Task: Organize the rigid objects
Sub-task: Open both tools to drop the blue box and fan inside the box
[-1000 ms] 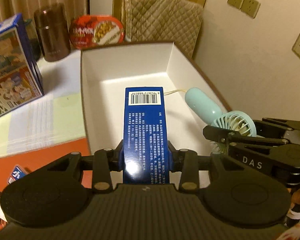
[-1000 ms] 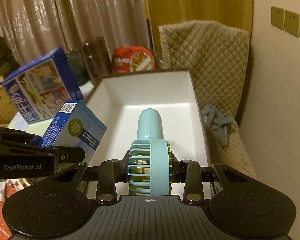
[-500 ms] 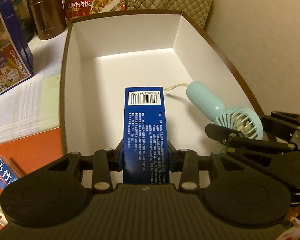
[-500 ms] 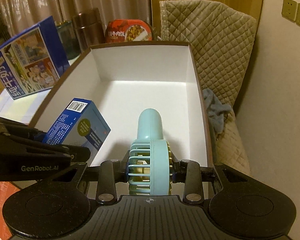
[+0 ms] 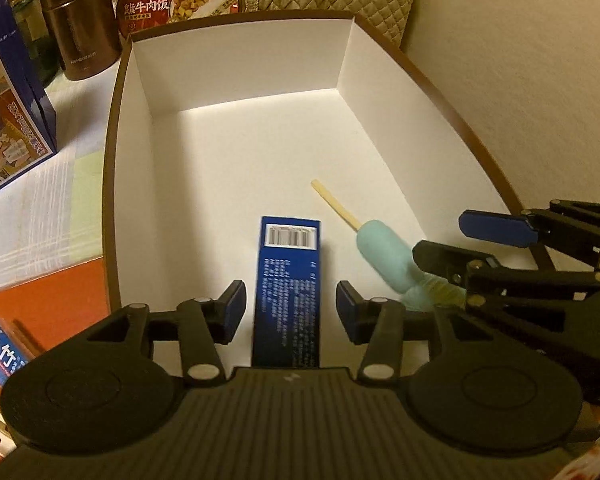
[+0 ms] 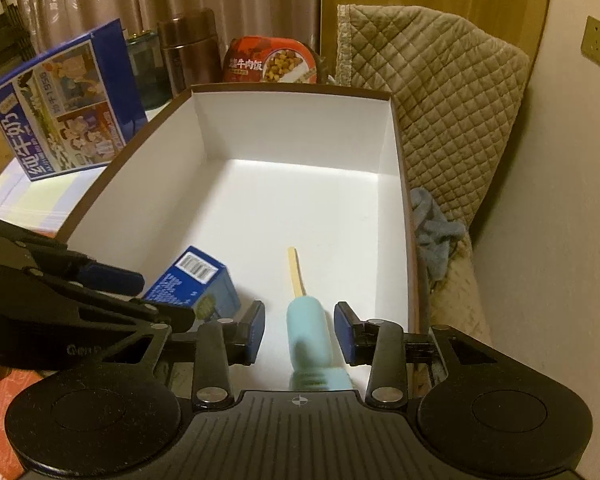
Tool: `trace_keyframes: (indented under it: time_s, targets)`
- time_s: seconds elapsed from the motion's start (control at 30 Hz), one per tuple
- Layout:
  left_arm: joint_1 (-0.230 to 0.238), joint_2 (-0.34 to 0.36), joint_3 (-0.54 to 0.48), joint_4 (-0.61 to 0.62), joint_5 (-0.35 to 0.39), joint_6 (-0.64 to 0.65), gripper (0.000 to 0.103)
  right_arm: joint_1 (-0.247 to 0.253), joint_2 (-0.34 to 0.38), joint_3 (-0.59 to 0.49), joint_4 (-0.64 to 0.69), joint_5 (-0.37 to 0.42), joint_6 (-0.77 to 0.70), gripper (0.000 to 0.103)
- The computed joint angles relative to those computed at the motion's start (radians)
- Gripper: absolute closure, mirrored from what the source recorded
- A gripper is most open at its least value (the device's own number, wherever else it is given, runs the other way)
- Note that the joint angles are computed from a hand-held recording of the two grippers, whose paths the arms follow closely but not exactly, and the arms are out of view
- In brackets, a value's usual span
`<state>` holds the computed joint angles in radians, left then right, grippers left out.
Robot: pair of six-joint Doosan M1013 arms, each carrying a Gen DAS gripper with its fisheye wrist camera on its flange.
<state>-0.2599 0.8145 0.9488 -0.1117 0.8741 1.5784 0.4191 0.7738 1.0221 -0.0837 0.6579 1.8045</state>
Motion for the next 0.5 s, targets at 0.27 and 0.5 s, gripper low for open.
trace_keyframes:
  time_s: [0.27, 0.5]
  targets:
    - [0.0, -0.034, 0.041, -0.016, -0.026, 0.016, 0.058, -0.007, -0.039, 0.05, 0.08, -0.038, -0.046, 0.059]
    - [-0.002, -0.073, 0.089, -0.005, -0.08, 0.009, 0.058, -0.007, -0.065, 0.083, 0.105, -0.079, -0.056, 0.057]
